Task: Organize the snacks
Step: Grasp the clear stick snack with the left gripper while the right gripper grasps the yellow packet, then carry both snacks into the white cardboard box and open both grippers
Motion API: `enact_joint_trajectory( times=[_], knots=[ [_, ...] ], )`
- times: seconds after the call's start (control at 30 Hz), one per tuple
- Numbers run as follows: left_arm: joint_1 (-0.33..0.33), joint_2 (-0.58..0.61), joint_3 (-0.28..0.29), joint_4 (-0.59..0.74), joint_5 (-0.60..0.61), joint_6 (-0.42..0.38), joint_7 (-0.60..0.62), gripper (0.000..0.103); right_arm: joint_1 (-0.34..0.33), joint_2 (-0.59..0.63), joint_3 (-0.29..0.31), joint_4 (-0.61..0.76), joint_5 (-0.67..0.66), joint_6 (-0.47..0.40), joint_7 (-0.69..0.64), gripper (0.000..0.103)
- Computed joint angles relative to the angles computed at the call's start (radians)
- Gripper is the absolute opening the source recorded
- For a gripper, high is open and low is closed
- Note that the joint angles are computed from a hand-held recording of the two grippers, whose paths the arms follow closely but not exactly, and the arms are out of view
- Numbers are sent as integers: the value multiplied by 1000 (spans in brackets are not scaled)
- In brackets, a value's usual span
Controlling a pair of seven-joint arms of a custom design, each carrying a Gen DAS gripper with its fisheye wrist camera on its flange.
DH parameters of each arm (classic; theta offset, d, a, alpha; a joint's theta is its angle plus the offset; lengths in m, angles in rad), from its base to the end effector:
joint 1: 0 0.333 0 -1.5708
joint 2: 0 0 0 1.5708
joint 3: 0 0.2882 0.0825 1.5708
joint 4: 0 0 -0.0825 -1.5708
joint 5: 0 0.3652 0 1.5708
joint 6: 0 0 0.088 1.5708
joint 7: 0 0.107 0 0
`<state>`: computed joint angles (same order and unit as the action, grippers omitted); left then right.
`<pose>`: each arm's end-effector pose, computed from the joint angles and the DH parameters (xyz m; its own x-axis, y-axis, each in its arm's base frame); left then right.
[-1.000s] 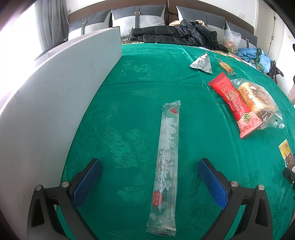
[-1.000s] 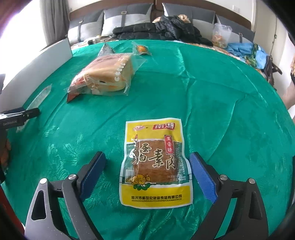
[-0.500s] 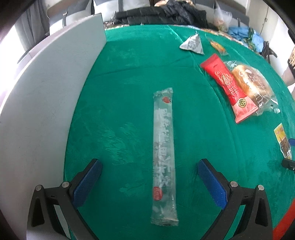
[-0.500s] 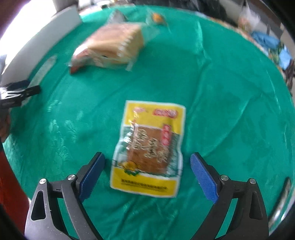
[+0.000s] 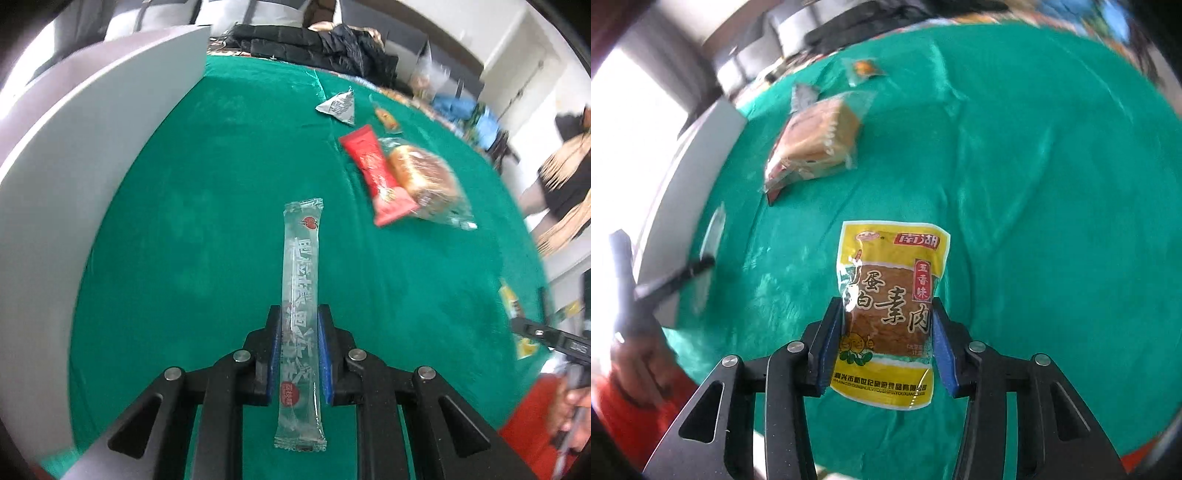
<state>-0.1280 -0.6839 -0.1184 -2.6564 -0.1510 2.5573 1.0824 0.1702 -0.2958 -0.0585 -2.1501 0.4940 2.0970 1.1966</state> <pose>0.3717 -0.0936 0.4992 0.2488 -0.9163 0.3139 -0.8082 -0.3750 -0.4541 0.4761 0.0743 0.5327 0.3262 -0.8688 -0.3725 -0.9197 -0.2006 -0.3376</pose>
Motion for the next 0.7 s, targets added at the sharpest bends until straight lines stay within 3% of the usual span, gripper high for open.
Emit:
enact_joint_trajectory(
  times=[0.1, 0.2, 0.33, 0.47, 0.5, 0.53, 0.57, 0.6, 0.63, 0.7],
  knots=[
    [-25, -98, 20, -40, -41, 0, -12, 17, 0, -21, -36, -16, 117, -52, 6, 47],
    [-1, -179, 51, -22, -43, -5, -1, 17, 27, -31, -27, 24, 204, -79, 1, 47],
    [113, -290, 96, 32, 25, -89, 32, 17, 105, 31, 19, 190, 320, -114, 2, 47],
    [314, -270, 90, 130, 200, -215, 73, 18, 210, 192, 123, 484, 414, -117, 31, 48],
    [359, -257, 80, 143, 243, -235, 69, 23, 231, 225, 151, 536, 416, -91, 37, 51],
    [412, -249, 70, 156, 295, -270, 65, 41, 253, 259, 179, 590, 415, -60, 37, 58],
    [456, -249, 64, 164, 341, -309, 56, 54, 278, 305, 209, 658, 392, -21, 46, 72],
    [484, -261, 58, 160, 373, -328, 40, 77, 308, 349, 239, 725, 324, 19, 79, 78],
    [513, -296, 53, 139, 409, -329, 18, 82, 334, 375, 259, 765, 245, 55, 117, 77],
    [527, -400, 72, 72, 435, -316, -11, 86, 350, 362, 272, 741, 208, 93, 104, 77]
  ],
)
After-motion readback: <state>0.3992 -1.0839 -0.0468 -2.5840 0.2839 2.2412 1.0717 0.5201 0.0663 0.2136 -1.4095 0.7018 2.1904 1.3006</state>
